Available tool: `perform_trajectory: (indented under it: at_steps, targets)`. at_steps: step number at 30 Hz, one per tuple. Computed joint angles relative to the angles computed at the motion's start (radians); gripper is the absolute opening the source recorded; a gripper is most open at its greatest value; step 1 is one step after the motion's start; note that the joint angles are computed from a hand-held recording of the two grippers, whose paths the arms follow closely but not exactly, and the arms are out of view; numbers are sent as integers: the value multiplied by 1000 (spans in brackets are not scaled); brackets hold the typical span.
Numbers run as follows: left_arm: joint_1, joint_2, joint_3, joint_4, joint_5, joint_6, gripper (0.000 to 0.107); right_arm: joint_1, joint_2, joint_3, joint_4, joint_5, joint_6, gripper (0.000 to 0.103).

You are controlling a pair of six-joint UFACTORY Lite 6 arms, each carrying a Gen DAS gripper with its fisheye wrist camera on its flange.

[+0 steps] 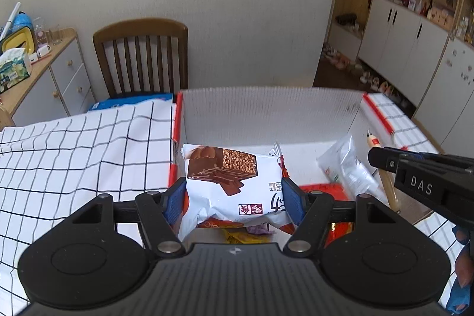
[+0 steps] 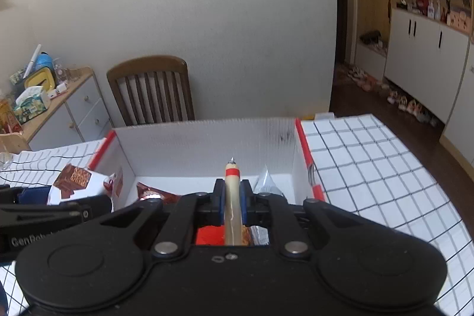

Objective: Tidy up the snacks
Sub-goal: 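Carry the wafer packet and sausage stick with both tools into the red box, then open both tools to drop the wafer packet and sausage stick into the box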

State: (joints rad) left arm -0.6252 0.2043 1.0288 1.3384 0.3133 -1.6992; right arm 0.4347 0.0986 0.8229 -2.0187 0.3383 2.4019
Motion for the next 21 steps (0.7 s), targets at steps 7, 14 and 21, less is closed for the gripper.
perform_trajectory:
  at_steps: [7,14,21]
  targets:
    - [11,77,44,-7,-4,0,68,-41,74,22,-149,-45,173,10]
    - [15,81,47,-14,-9,3,74,-62,91,34,-114,-78,165,10]
    - [11,31,-3,122,-15,-153,85,-87,29,-39,-380,-70,459,12]
